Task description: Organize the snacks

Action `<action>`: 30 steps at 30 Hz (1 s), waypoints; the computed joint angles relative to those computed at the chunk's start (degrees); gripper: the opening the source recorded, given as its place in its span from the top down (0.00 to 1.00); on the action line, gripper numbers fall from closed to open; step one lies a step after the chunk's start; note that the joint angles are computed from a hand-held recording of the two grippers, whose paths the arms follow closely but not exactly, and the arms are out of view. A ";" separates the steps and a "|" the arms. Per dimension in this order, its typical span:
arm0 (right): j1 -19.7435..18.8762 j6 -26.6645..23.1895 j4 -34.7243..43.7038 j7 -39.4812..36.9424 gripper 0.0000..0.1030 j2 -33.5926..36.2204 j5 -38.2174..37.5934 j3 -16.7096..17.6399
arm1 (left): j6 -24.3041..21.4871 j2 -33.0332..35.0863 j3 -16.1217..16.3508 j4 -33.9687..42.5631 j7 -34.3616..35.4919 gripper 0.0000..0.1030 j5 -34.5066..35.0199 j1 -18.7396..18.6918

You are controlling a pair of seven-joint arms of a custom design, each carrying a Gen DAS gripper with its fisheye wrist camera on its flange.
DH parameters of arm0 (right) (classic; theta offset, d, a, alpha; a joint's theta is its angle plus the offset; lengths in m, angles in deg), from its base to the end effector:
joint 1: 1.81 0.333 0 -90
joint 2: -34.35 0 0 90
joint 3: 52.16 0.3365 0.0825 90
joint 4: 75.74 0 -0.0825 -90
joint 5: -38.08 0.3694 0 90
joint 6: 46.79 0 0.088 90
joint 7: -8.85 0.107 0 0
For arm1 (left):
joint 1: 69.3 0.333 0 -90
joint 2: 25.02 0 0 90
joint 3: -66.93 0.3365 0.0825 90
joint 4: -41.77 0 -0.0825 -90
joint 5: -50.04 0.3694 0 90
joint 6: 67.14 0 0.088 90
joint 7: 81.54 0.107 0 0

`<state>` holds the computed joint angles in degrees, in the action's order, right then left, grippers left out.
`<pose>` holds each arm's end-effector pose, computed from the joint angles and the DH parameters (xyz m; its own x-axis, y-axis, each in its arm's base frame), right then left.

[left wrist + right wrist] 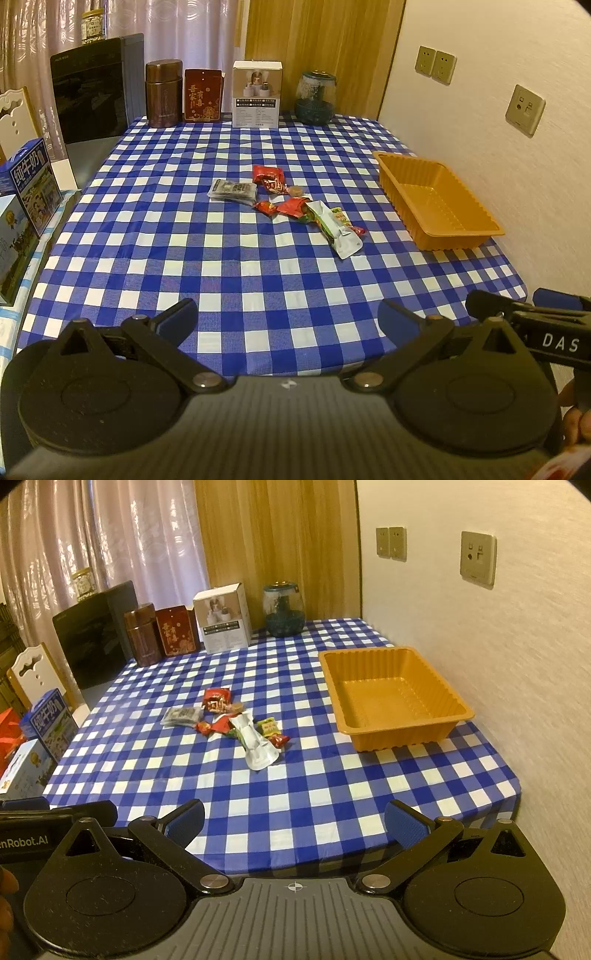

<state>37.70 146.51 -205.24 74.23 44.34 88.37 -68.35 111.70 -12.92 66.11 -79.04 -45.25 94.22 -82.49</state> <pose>0.5364 0.1454 0.4126 -0.0021 -0.9850 -0.1724 -0.6393 0.1339 -0.7572 0.5673 -0.2027 0.4249 -0.1174 -0.9866 0.1130 -0.7005 0.0016 -0.7136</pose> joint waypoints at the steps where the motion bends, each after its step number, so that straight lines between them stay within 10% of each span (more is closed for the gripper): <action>1: -0.16 0.04 -0.01 0.05 0.00 -0.01 -0.12 0.14 | -0.06 0.01 0.12 0.04 -0.13 0.00 0.13 -0.13; 30: -3.08 0.77 0.31 -1.71 0.00 -0.20 1.49 3.17 | -0.17 -0.08 0.11 0.42 -0.88 0.00 1.11 -0.20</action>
<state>34.62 147.28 -204.93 72.52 44.15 89.86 -65.18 111.53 -13.00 66.22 -78.62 -46.13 95.33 -82.68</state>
